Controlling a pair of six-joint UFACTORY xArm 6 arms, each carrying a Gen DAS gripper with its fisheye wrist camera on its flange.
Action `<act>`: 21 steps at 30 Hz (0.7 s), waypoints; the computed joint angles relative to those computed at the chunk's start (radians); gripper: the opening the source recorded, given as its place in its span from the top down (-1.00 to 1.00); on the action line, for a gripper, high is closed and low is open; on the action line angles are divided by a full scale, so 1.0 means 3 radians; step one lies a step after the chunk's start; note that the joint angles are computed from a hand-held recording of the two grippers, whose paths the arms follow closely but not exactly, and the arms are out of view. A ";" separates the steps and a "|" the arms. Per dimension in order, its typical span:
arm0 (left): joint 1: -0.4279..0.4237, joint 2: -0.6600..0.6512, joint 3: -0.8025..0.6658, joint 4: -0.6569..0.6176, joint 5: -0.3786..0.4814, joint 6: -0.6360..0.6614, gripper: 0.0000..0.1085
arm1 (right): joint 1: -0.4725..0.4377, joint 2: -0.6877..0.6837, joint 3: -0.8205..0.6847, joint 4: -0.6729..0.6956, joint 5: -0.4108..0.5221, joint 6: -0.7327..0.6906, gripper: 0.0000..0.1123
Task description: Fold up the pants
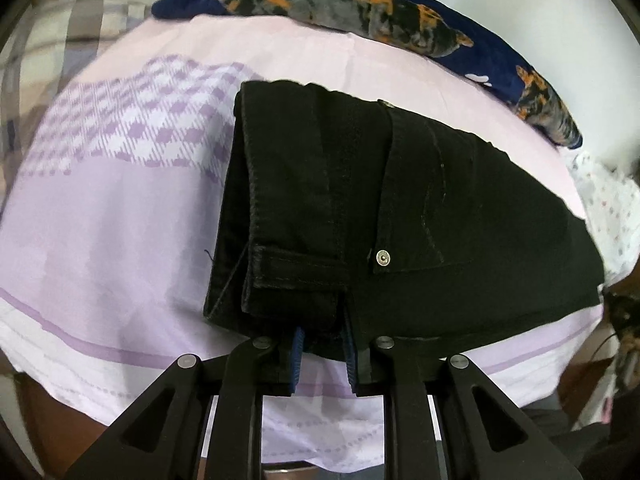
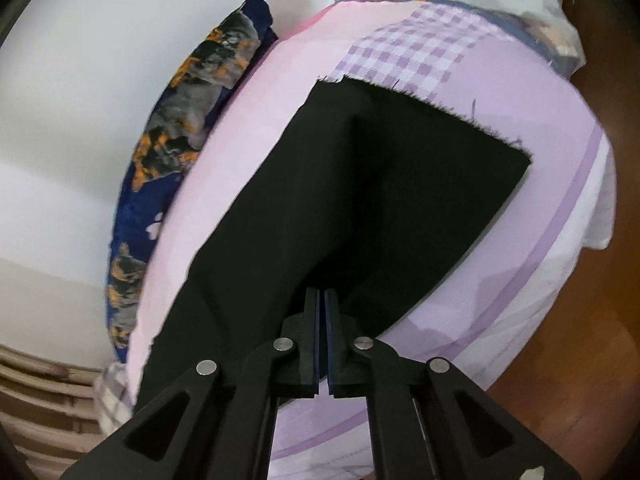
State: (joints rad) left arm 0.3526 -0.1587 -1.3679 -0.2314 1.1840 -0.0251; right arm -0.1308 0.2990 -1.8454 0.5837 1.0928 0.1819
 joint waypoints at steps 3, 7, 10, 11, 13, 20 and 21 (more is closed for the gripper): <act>-0.0048 -0.0029 -0.0010 0.0124 -0.0028 -0.0053 0.56 | -0.0023 -0.0024 0.0076 0.0075 -0.0012 -0.0019 0.88; -0.0067 -0.0104 -0.0010 0.0177 0.0042 -0.0154 0.44 | -0.0060 0.0003 0.0115 0.0227 -0.0053 -0.0029 0.83; -0.0121 -0.0211 0.0022 0.0255 0.0154 -0.0211 0.44 | -0.0123 0.0051 0.0105 0.0460 -0.0030 -0.0087 0.65; -0.0142 -0.0266 0.0055 0.0247 0.0146 -0.0200 0.44 | -0.0137 0.0059 0.0113 0.0528 -0.0025 -0.0096 0.63; -0.0240 -0.0375 0.0106 0.0269 0.0103 -0.0193 0.44 | -0.0160 0.0062 0.0150 0.0736 -0.0003 -0.0158 0.63; -0.0806 -0.0357 0.0165 0.0215 -0.0368 -0.0001 0.34 | -0.0174 0.0058 0.0118 0.1174 0.0132 -0.0399 0.38; -0.0894 -0.0312 0.0153 0.0164 -0.0443 0.0056 0.34 | -0.0164 0.0044 0.0118 0.1148 0.0125 -0.0402 0.35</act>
State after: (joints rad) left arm 0.0843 -0.2523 -1.3218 -0.1821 1.0512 -0.0082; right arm -0.1800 0.3121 -1.8101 0.9281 1.1302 0.0611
